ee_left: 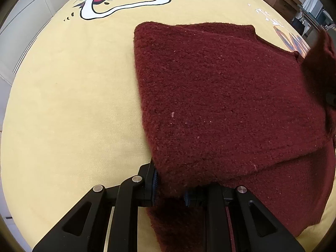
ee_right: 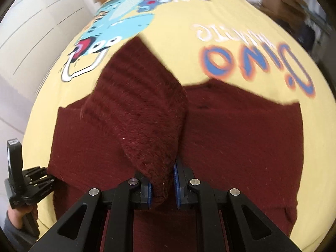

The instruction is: Fold small clothes

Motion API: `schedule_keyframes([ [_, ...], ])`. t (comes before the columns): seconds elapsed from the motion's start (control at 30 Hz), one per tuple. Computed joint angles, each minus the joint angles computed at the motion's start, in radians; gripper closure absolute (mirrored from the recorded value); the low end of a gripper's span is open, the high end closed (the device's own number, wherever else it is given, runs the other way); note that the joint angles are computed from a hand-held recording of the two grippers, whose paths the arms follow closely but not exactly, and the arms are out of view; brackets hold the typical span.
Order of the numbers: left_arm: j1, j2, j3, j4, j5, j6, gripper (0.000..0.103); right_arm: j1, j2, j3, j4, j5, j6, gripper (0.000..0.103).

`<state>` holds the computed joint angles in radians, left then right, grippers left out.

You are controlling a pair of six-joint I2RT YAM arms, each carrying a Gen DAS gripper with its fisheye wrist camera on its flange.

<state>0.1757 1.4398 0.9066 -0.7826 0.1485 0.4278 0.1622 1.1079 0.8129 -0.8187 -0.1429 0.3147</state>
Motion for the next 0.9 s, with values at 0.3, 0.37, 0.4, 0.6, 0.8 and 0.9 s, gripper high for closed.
schedule_keyframes([
  [0.3, -0.021, 0.001, -0.004, 0.01, -0.031, 0.0, 0.087, -0.239, -0.061, -0.157, -0.017, -0.136, -0.052, 0.072],
  [0.37, -0.018, 0.002, -0.003, 0.011, -0.031, 0.001, 0.087, -0.297, -0.093, -0.17, -0.051, -0.141, -0.091, 0.064],
  [0.4, -0.019, 0.001, -0.006, 0.013, -0.032, 0.0, 0.087, -0.332, -0.108, -0.173, -0.075, -0.139, -0.119, 0.059],
  [0.6, -0.006, 0.001, -0.001, 0.008, -0.028, 0.012, 0.087, -0.561, -0.139, -0.168, -0.194, -0.153, -0.33, 0.057],
  [0.8, -0.001, 0.0, 0.0, 0.006, -0.028, 0.018, 0.087, -0.72, -0.149, -0.068, -0.265, -0.132, -0.453, 0.043],
  [0.9, 0.004, 0.004, 0.001, 0.007, -0.026, 0.021, 0.087, -0.66, -0.045, -0.006, -0.222, -0.082, -0.427, 0.04],
])
